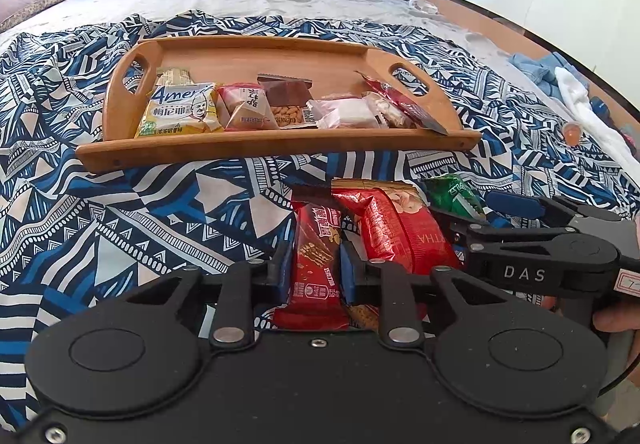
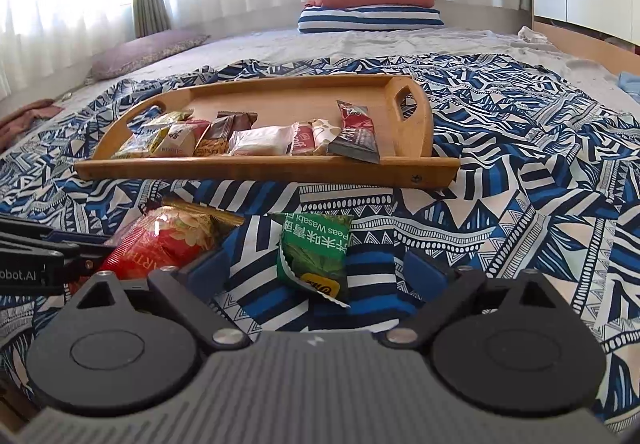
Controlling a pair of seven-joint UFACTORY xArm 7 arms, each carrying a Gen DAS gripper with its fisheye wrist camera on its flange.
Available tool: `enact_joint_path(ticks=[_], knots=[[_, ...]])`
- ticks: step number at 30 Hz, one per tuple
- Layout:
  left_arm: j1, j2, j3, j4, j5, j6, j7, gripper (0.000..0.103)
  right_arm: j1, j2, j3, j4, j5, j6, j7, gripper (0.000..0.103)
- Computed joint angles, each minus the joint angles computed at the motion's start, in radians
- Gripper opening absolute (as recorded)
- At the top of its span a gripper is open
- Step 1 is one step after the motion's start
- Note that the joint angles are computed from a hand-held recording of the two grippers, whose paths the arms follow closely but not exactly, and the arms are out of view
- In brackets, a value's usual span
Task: Organize snacks
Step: 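Close the right tool on the green wasabi packet while the left tool lifts the red bar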
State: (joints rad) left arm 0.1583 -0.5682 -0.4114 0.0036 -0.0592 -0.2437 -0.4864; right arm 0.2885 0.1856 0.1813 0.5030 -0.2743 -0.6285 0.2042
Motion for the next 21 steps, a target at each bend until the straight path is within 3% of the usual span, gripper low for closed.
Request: enact_joint_path(ticks=[3,6,11,15,21], knots=[[0.002,-0.014,-0.006,-0.005,0.000,0.004,-0.004,0.023,-0.016,-0.013,0.005,-0.003,-0.033,0.000,0.039,0.088],[-0.005,-0.023,0.004,-0.008,0.002,0.009,-0.012,0.023,-0.023,-0.031,0.005,-0.004,-0.062,0.016,0.064,0.074],[-0.005,-0.049,0.011,-0.012,0.010,0.019,-0.023,0.023,-0.007,-0.054,0.003,-0.005,-0.042,0.049,0.061,0.041],[0.014,-0.084,-0.002,-0.012,0.020,0.039,-0.035,0.023,-0.009,-0.059,0.003,-0.006,-0.050,0.053,0.084,0.036],[0.014,-0.130,0.051,-0.002,0.051,0.059,-0.027,0.023,0.014,-0.089,-0.003,-0.016,0.009,0.052,0.051,0.036]])
